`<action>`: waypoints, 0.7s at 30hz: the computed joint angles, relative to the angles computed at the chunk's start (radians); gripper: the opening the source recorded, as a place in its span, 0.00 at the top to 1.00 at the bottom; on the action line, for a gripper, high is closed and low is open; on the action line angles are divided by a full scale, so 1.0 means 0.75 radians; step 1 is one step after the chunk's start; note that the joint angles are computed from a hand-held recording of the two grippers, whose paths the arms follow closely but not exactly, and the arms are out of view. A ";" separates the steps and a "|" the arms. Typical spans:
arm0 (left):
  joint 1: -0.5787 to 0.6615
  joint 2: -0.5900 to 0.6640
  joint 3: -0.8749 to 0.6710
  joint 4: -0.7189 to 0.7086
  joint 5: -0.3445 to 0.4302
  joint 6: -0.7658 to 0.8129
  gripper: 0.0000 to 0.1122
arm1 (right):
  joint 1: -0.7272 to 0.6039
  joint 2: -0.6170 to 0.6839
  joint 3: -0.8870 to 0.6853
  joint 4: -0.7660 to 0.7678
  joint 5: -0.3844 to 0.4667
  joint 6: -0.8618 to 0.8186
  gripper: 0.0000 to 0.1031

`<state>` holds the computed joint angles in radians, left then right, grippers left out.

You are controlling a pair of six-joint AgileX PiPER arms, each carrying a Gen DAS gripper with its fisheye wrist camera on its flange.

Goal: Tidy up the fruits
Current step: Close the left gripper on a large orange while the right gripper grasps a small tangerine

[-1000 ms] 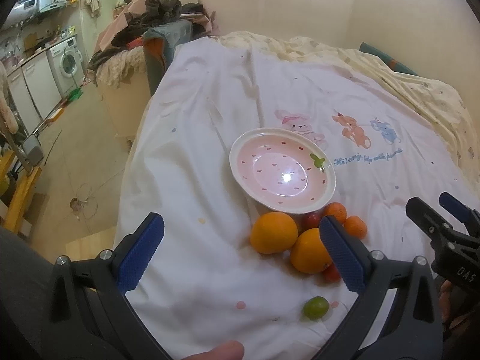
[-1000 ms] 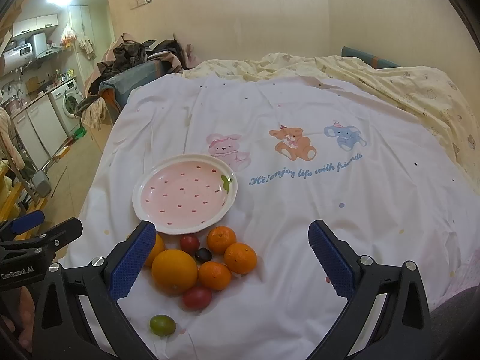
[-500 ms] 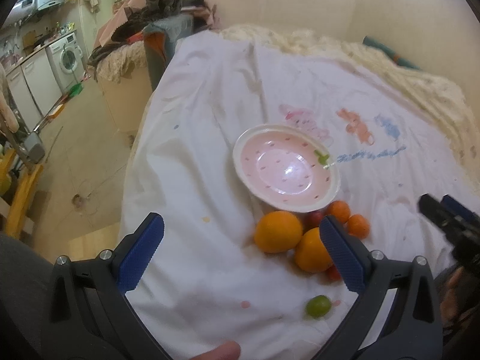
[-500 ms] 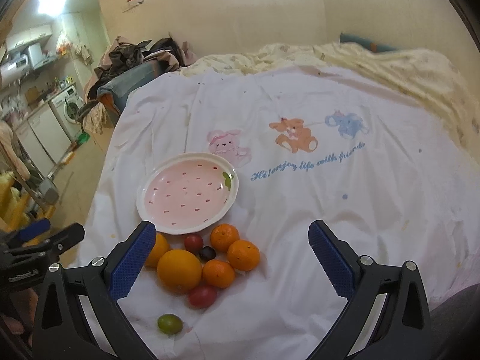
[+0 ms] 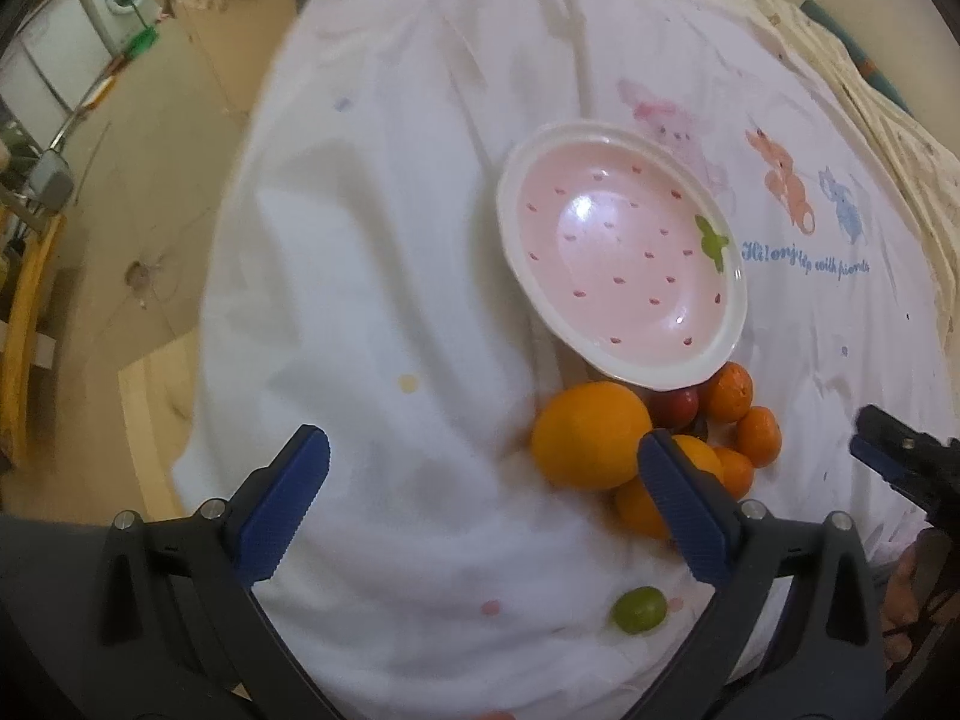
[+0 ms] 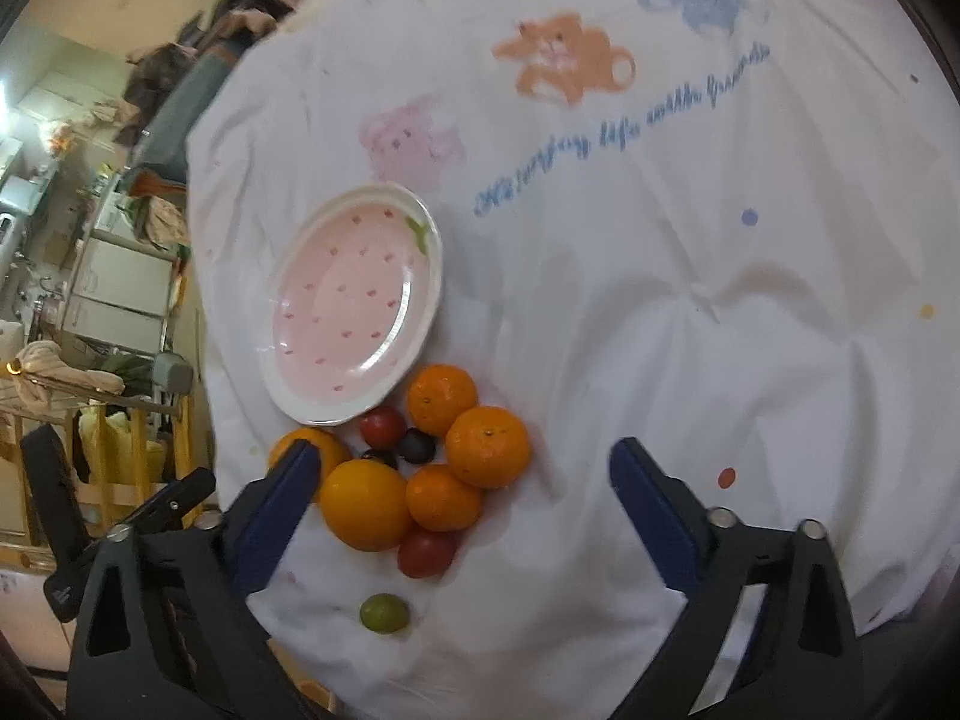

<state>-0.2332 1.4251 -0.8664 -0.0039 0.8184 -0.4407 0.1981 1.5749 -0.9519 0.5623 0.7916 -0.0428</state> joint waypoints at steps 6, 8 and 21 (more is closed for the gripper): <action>0.017 0.177 -0.044 -0.221 -0.018 0.113 0.21 | 0.012 0.171 -0.055 0.053 0.048 -0.059 0.32; 0.015 0.206 -0.053 -0.231 -0.029 0.100 0.21 | 0.034 0.210 -0.072 0.035 0.044 -0.045 0.33; 0.045 0.385 -0.100 -0.488 -0.028 0.269 0.37 | 0.046 0.285 -0.073 0.005 0.019 -0.034 0.40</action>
